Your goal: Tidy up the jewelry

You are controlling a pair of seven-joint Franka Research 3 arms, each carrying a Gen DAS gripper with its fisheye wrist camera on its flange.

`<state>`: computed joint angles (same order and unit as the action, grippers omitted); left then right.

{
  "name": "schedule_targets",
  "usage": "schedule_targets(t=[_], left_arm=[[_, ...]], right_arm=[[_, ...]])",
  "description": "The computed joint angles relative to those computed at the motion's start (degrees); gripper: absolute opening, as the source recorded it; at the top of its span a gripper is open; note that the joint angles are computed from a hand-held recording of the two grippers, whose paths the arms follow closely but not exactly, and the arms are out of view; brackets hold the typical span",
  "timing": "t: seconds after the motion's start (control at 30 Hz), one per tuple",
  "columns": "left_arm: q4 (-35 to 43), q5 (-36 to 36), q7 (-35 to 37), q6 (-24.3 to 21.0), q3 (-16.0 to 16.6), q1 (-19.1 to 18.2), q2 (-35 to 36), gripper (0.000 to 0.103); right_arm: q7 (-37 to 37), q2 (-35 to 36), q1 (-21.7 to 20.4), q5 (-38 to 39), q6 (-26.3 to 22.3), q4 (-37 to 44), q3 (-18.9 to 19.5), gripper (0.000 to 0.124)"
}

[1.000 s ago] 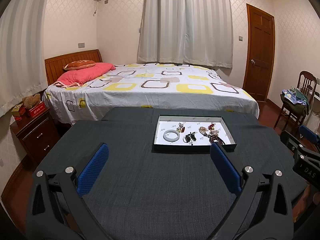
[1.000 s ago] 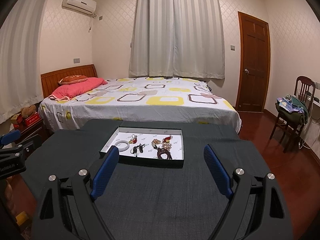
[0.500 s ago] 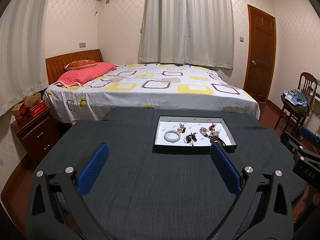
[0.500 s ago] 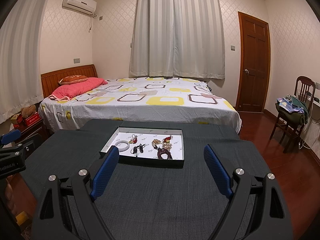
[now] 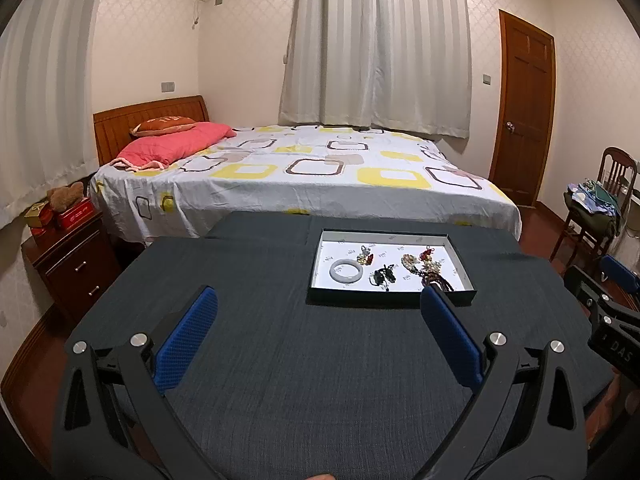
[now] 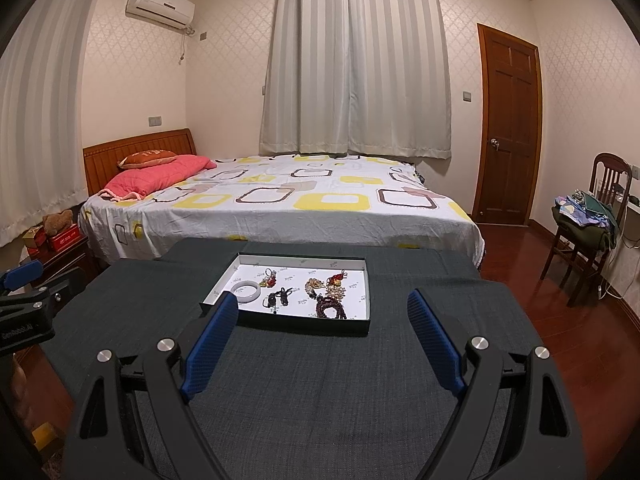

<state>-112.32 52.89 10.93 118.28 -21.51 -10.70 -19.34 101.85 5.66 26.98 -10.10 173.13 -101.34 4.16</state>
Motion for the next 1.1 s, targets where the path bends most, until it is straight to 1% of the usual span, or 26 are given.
schedule_targets(t=[0.4, 0.5, 0.57, 0.83, 1.1], left_arm=[[-0.5, -0.1, 0.1, 0.7, 0.1, 0.0, 0.1, 0.099], [-0.8, 0.2, -0.5, 1.6, 0.2, 0.0, 0.0, 0.099], [-1.1, -0.5, -0.8, 2.4, 0.7, 0.0, 0.0, 0.099], [-1.6, -2.7, -0.1, 3.3, 1.4, 0.4, 0.6, 0.099], [-2.1, 1.7, -2.6, 1.8, 0.3, 0.9, 0.4, 0.099]], right_arm=[[-0.7, 0.0, 0.1, 0.7, -0.4, 0.1, 0.3, 0.084], [-1.6, 0.0, -0.2, 1.6, -0.4, -0.1, 0.5, 0.084], [-2.4, 0.2, -0.3, 2.4, -0.6, 0.1, 0.7, 0.084], [-4.1, 1.3, -0.2, 4.4, -1.7, 0.9, 0.7, 0.084], [-4.8, 1.9, 0.1, 5.3, -1.9, 1.1, 0.3, 0.084]])
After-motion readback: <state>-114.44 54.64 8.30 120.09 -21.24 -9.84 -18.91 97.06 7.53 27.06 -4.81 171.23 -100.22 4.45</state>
